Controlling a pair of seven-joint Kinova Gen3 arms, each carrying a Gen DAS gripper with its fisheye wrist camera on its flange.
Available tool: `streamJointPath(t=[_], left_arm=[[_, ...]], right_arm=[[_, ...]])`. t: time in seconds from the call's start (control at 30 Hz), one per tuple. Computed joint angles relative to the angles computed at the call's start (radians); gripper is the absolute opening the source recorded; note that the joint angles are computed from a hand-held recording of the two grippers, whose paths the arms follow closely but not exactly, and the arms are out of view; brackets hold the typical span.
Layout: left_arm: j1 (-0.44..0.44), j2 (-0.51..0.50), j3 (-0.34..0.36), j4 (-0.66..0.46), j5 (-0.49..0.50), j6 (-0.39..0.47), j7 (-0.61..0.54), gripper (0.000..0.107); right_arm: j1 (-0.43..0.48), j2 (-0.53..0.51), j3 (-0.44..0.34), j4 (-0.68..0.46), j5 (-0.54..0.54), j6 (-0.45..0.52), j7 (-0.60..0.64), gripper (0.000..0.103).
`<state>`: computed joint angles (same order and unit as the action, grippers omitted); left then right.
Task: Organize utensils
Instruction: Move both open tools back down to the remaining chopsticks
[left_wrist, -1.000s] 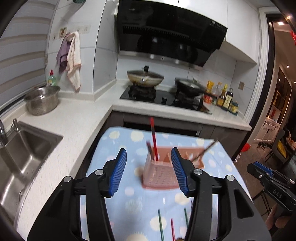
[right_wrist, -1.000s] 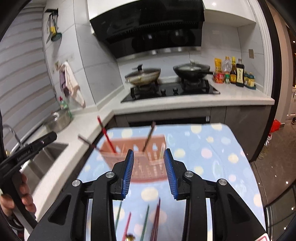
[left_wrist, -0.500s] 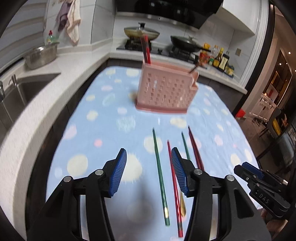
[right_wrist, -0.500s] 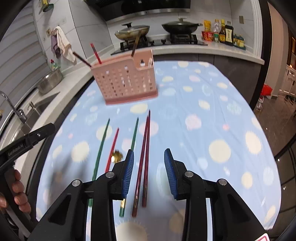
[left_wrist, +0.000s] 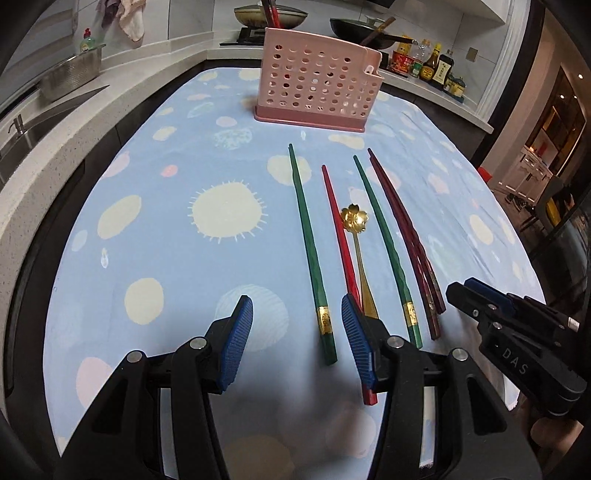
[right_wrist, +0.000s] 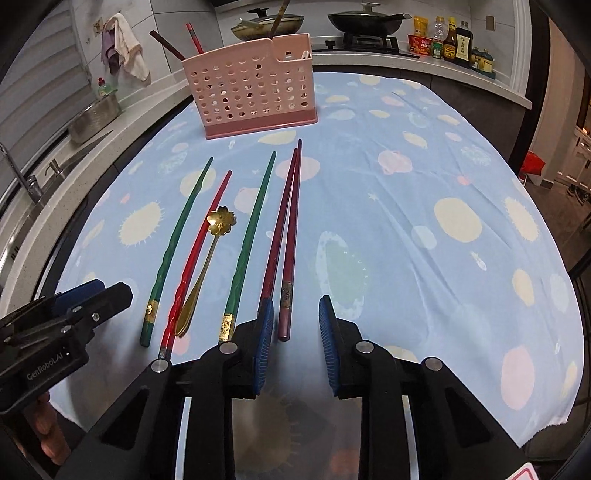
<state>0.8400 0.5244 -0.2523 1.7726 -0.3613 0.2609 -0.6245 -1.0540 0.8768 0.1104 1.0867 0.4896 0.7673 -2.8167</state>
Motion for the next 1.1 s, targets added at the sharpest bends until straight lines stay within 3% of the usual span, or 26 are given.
streamJointPath(t=[0.43,0.77,0.87,1.1], left_arm=[[-0.032,0.039,0.038,-0.030,0.020,0.030,-0.021,0.046],[0.033,0.071,-0.017,-0.059,-0.049,0.066,0.027,0.044],[0.046,0.071,-0.028,-0.056,-0.068,0.069,0.051,0.039],[0.021,0.053,-0.010,-0.023,-0.081,0.032,0.056,0.013]], right_arm=[[0.023,0.038,-0.017,-0.049,-0.038,0.010,0.050,0.017],[0.022,0.050,-0.004,-0.063,-0.042,0.007,0.063,0.017],[0.020,0.049,0.000,-0.058,-0.038,-0.001,0.060,0.017],[0.019,0.045,0.000,-0.048,-0.036,-0.006,0.060,0.011]])
